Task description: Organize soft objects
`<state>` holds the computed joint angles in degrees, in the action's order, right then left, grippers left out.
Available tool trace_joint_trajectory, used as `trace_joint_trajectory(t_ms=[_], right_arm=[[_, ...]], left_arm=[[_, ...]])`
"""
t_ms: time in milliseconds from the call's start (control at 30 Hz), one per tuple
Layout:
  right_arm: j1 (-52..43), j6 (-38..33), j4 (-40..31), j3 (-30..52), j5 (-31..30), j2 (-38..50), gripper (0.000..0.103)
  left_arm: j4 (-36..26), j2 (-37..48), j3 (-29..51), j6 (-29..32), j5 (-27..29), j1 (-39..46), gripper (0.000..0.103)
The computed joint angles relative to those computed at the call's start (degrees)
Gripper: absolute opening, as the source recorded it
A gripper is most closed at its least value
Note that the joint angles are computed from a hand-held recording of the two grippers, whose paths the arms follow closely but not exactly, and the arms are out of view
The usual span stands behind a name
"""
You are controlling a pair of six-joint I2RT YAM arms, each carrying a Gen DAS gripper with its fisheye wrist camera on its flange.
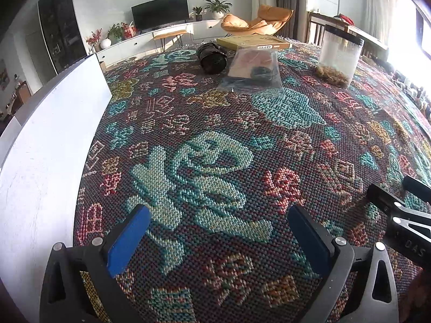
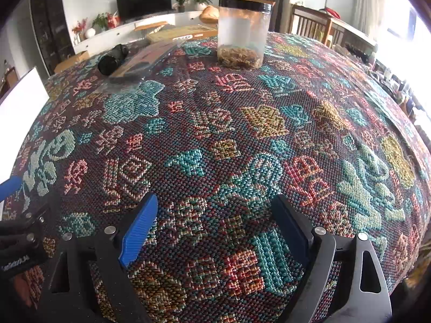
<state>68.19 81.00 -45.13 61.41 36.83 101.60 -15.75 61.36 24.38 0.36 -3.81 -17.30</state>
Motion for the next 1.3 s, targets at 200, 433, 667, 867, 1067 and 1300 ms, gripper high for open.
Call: trace_joint_trajectory(t_ms=[200,433,667,867,1067,1300], right_arm=[[0.2,0.2,0.0,0.3,0.0,0.4,0.090],[0.1,0.1,0.2,0.1,0.0,0.3,0.090],[0.2,0.2,0.2,0.1,0.0,0.4,0.090],[-0.1,0.1,0.0,0.7,0.0,0.9,0.090],[-7.1,-4.3,5.9,-3.5,-0.7,-1.5,0.099],[-7.9,-6.7,6.8,-3.9,-1.1,-1.9,0.100]], left_arm=[[2.4,4.5,0.9,1.4,5.8,4.6,0.103],[2.7,4.5,0.6,1.4,5.5,4.3,0.103],[2.7,4.5,0.6,1.4,5.5,4.4,0.103],[2.7,4.5,0.6,1.5,5.6,4.4,0.103],[2.7,4.6,0.6,1.5,5.6,4.4,0.103],[2.7,4.6,0.6,1.5,5.6,4.5,0.103]])
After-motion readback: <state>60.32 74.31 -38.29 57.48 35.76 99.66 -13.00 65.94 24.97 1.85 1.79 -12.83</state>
